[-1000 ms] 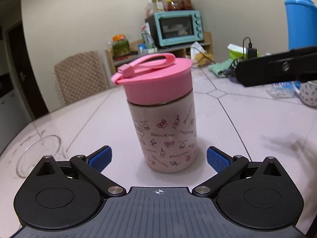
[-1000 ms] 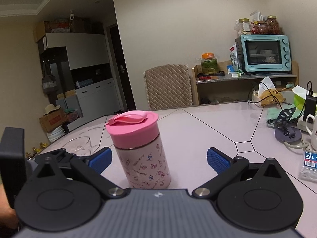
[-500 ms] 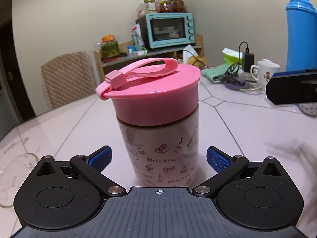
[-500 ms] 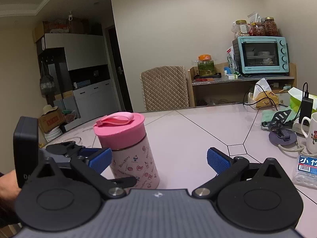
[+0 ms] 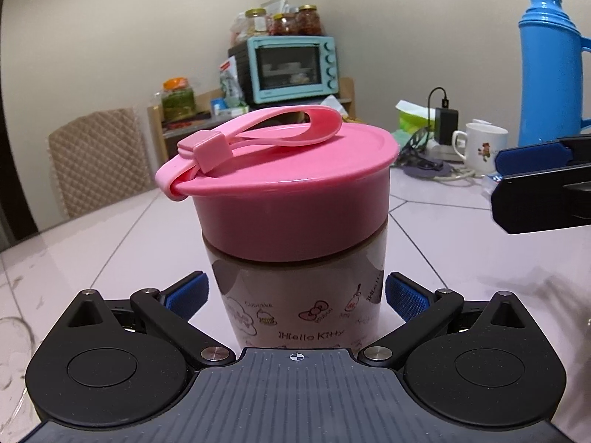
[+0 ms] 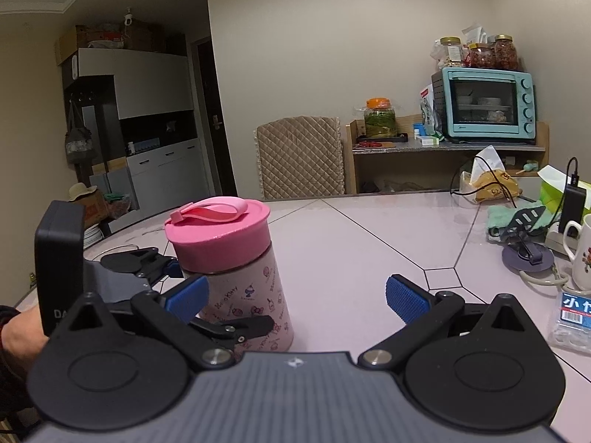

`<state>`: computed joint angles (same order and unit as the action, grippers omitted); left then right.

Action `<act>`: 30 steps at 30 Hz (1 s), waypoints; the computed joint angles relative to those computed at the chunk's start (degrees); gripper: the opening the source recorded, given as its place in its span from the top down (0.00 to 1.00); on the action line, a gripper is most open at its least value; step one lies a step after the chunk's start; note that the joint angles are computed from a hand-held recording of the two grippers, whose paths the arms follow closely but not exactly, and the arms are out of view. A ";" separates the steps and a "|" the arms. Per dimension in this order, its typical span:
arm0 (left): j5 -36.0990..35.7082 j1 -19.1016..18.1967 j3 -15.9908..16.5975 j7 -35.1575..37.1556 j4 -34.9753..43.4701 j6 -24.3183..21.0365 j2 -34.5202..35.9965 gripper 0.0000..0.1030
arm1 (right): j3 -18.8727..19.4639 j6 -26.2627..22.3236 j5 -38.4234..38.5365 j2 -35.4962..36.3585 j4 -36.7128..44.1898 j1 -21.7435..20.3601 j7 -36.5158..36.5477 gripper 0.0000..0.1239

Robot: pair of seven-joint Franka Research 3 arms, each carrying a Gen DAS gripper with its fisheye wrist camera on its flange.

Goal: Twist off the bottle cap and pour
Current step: 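Close the left gripper around the bottle body while the right gripper approaches the lid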

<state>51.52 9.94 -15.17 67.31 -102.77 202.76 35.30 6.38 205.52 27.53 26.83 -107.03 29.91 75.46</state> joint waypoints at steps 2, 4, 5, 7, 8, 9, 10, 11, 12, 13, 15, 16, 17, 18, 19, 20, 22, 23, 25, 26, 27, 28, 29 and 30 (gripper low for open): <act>4.04 3.04 -3.05 -1.70 1.28 -0.45 1.23 0.00 | 0.87 -0.25 -1.69 0.51 0.64 -0.97 0.63 0.17; 10.59 7.44 -7.68 -4.88 3.46 -1.59 3.34 0.00 | 0.89 -0.59 -2.43 0.90 1.32 -1.01 0.66 0.17; 13.63 9.22 -9.63 -6.53 4.56 -2.10 4.44 0.00 | 1.51 -0.65 -3.78 1.14 1.59 -1.68 0.91 0.17; 19.74 12.24 -13.00 -10.05 6.60 -3.12 6.41 0.00 | 2.23 -0.65 -5.51 1.34 1.71 -2.45 1.41 0.17; 23.38 13.67 -14.65 -12.24 7.89 -3.47 7.62 0.00 | 2.71 -0.60 -6.56 1.37 1.60 -2.96 1.73 0.17; 23.88 13.53 -14.30 -12.62 8.23 -2.95 7.81 0.00 | 3.18 -0.55 -7.62 1.41 1.49 -3.47 2.06 0.17; 22.81 12.42 -12.67 -12.17 8.15 -1.82 7.50 0.00 | 3.15 -0.60 -7.95 1.39 1.40 -3.51 2.23 0.17; 22.65 11.77 -11.65 -12.34 8.31 -1.00 7.43 0.00 | 3.13 -0.73 -8.23 1.37 1.31 -3.52 2.37 0.17; 22.73 11.26 -10.83 -12.66 8.53 -0.28 7.44 0.00 | 3.12 -0.87 -8.50 1.35 1.23 -3.54 2.50 0.17; 23.93 11.09 -10.63 -13.87 9.34 -0.08 7.78 0.00 | 3.02 -0.98 -8.57 1.34 1.23 -3.46 2.59 0.17; 25.64 10.60 -9.92 -15.96 10.71 0.66 8.44 0.00 | 2.44 -1.05 -8.08 1.31 1.20 -2.83 2.50 0.17; 26.26 10.29 -9.46 -16.85 11.32 1.13 8.72 0.00 | 2.23 -1.01 -7.85 1.36 1.29 -2.61 2.48 0.17; 26.82 9.95 -8.97 -17.71 11.92 1.61 9.01 0.00 | 2.04 -0.97 -7.60 1.42 1.38 -2.41 2.45 0.17; 26.75 9.50 -8.32 -17.99 12.23 2.21 9.14 0.00 | 2.04 -0.97 -7.61 1.41 1.39 -2.41 2.46 0.17; 26.39 9.01 -7.60 -18.00 12.43 2.86 9.23 0.00 | 2.00 -0.97 -7.59 1.43 1.44 -2.33 2.41 0.17; 26.97 8.64 -7.01 -18.72 12.92 3.37 9.46 0.00 | 1.95 -0.98 -7.56 1.46 1.49 -2.25 2.35 0.17; 28.59 7.86 -5.85 -20.98 14.39 3.90 10.07 0.00 | 1.78 -1.17 -7.40 1.50 1.66 -1.98 2.09 0.17; 29.73 7.37 -5.24 -22.45 15.52 4.02 10.52 0.01 | 1.54 -1.39 -7.27 1.59 1.90 -1.70 1.79 0.17; 32.75 6.26 -3.82 -26.26 18.07 4.49 11.35 0.02 | 1.25 -1.66 -7.00 1.76 2.32 -1.32 1.34 0.17; 34.07 5.68 -2.97 -28.10 19.03 4.95 11.56 0.02 | 0.96 -1.84 -6.71 1.91 2.67 -0.95 1.00 0.17; 35.87 4.98 -1.97 -30.64 20.39 5.67 11.93 0.03 | 0.67 -2.02 -6.39 2.07 3.03 -0.58 0.64 0.17; 37.63 4.17 -0.81 -33.29 21.90 6.55 12.34 0.04 | 0.40 -2.20 -6.07 2.23 3.39 -0.21 0.26 0.17; 38.95 3.33 0.35 -35.37 23.24 7.52 12.72 0.07 | 0.04 -2.39 -5.64 2.43 3.83 0.21 -0.15 0.17; 40.40 2.46 1.63 -37.55 24.58 8.80 13.08 0.12 | -0.36 -2.56 -5.08 2.66 4.27 0.69 -0.55 0.17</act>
